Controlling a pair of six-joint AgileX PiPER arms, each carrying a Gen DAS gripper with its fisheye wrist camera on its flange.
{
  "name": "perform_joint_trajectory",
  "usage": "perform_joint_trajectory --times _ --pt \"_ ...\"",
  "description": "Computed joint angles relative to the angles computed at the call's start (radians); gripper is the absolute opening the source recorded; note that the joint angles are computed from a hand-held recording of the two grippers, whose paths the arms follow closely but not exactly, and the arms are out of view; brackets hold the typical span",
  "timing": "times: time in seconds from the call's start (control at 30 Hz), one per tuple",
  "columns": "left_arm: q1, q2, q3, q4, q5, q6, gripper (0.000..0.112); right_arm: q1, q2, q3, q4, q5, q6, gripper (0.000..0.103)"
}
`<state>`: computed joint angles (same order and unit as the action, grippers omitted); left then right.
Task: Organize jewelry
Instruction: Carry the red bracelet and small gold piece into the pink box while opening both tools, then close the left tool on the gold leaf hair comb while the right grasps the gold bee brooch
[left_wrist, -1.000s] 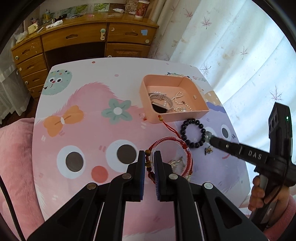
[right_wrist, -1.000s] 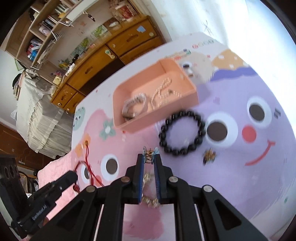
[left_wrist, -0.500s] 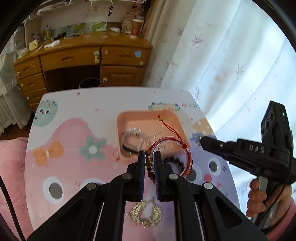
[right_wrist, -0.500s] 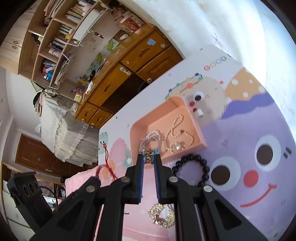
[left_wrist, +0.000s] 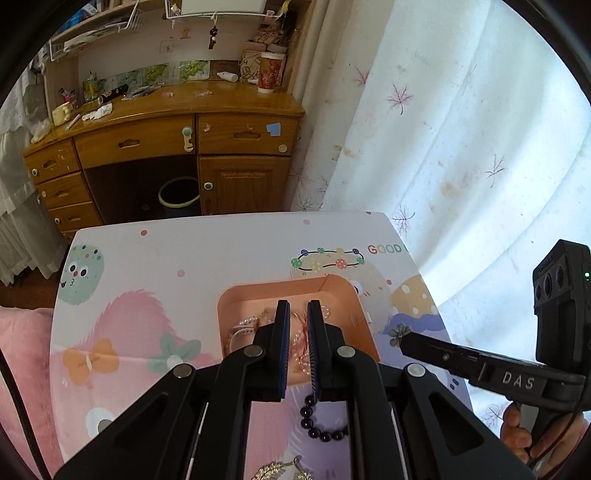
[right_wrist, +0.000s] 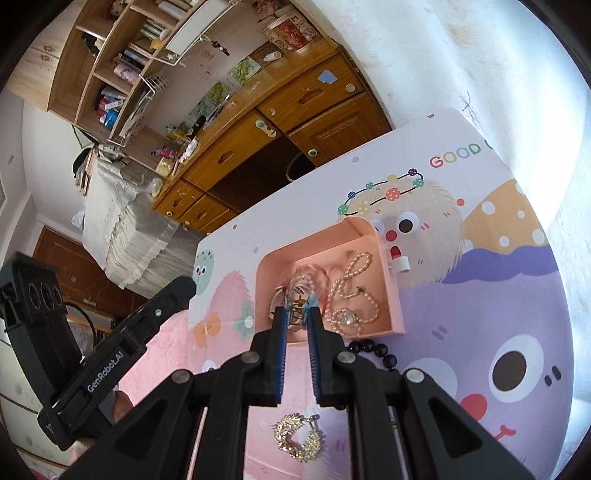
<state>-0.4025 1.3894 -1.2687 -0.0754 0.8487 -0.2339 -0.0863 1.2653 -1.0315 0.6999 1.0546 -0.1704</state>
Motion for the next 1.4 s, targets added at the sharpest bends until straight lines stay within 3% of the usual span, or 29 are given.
perform_joint_trajectory --times 0.07,0.1,0.17,0.23,0.33,0.47,0.63,0.73,0.9,1.07,1.4 --pt "-0.008 0.024 -0.023 0.008 0.015 -0.029 0.011 0.013 0.016 -0.017 -0.028 -0.001 0.015 0.012" --pt "-0.007 0.035 -0.034 0.006 0.027 -0.037 0.028 0.031 0.025 -0.029 -0.064 -0.003 0.044 0.013" --pt "-0.001 0.049 -0.048 0.001 0.055 -0.049 0.048 0.051 0.04 -0.042 -0.111 0.0 0.083 0.022" --pt "0.01 0.038 -0.037 -0.01 0.053 -0.045 0.049 0.033 0.039 -0.027 -0.083 0.002 0.075 0.032" --pt "0.018 0.03 -0.037 0.007 0.085 -0.059 0.052 0.016 0.034 -0.015 -0.063 0.019 0.067 0.037" --pt "0.032 -0.006 -0.008 0.012 0.112 -0.073 0.056 0.011 0.015 -0.011 -0.085 0.033 0.076 0.039" --pt "0.032 -0.086 0.065 0.031 0.16 -0.118 0.065 -0.009 -0.047 0.003 -0.142 0.039 0.067 0.057" --pt "0.025 -0.144 0.127 0.05 0.184 -0.159 0.069 -0.015 -0.091 0.019 -0.201 0.03 0.042 0.062" --pt "-0.012 -0.217 0.231 0.11 0.208 -0.278 0.077 0.007 -0.161 0.069 -0.324 0.009 -0.038 0.063" --pt "-0.053 -0.269 0.338 0.117 0.202 -0.359 0.085 0.001 -0.252 0.179 -0.339 -0.018 -0.224 0.063" --pt "-0.288 -0.277 0.523 0.146 0.144 -0.488 0.085 0.066 -0.492 0.436 -0.356 -0.094 -0.52 0.063"
